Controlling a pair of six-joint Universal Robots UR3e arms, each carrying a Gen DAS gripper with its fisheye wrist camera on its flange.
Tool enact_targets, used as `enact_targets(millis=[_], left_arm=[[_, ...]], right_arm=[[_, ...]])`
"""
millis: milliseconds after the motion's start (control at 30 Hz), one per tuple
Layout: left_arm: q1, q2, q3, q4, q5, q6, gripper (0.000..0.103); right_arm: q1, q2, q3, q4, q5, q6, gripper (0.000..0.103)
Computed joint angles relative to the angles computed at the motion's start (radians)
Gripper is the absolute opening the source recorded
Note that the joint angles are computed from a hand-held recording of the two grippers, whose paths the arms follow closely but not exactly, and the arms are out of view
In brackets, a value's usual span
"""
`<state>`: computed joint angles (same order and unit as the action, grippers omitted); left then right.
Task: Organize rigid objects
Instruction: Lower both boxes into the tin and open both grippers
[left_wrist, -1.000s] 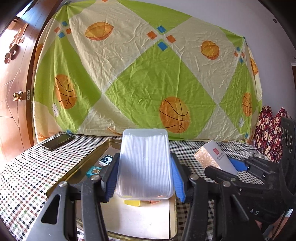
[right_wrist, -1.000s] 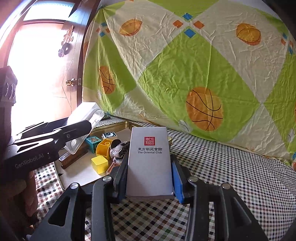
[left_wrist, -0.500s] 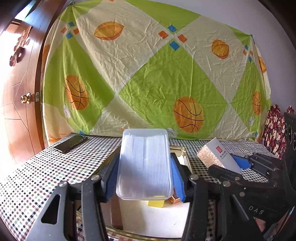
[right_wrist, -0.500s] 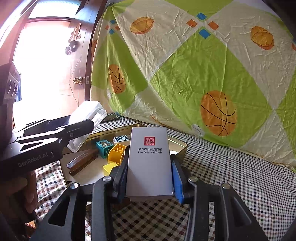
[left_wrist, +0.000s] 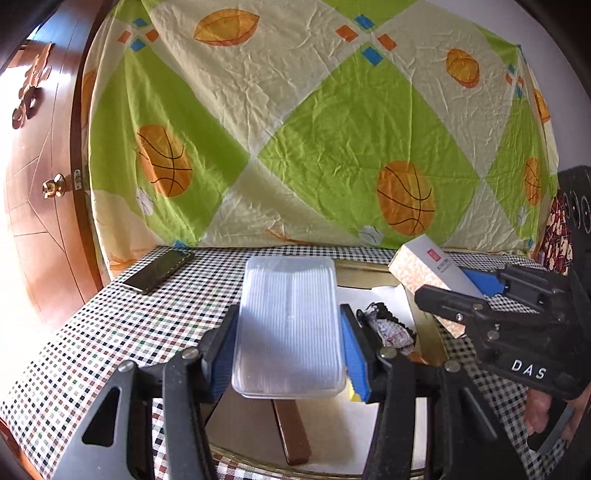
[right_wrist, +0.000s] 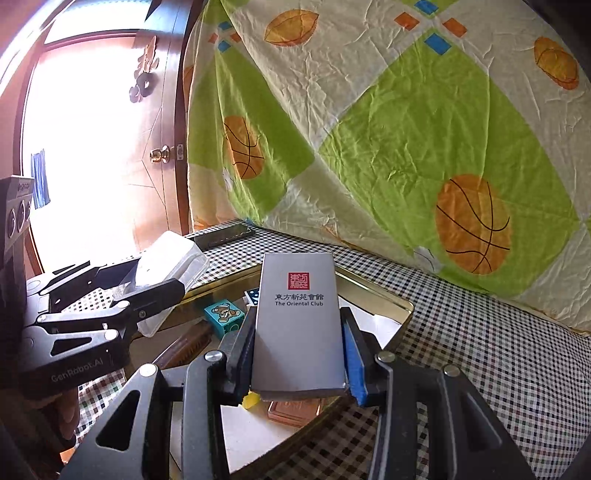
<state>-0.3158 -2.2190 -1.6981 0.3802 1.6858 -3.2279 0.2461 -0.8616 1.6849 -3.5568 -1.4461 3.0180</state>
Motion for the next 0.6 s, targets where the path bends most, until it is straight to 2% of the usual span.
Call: enact_targets(millis=[167, 233, 600], left_arm=[[0.017, -0.007, 0.033, -0.061, -0.02, 0.002, 0.051], [0.017, -0.016, 0.056, -0.089, -0.014, 0.006, 0.051], [0.016, -0.032, 0.088, -0.132, -0.011, 0.011, 0.051]], right_arm=[[0.011, 0.028, -0.112, 0.174, 0.015, 0.021, 0.044], [0.03, 0.046, -0.148, 0.215, -0.014, 0.008, 0.044], [0.031, 0.033, -0.145, 0.281, -0.004, -0.016, 0.044]])
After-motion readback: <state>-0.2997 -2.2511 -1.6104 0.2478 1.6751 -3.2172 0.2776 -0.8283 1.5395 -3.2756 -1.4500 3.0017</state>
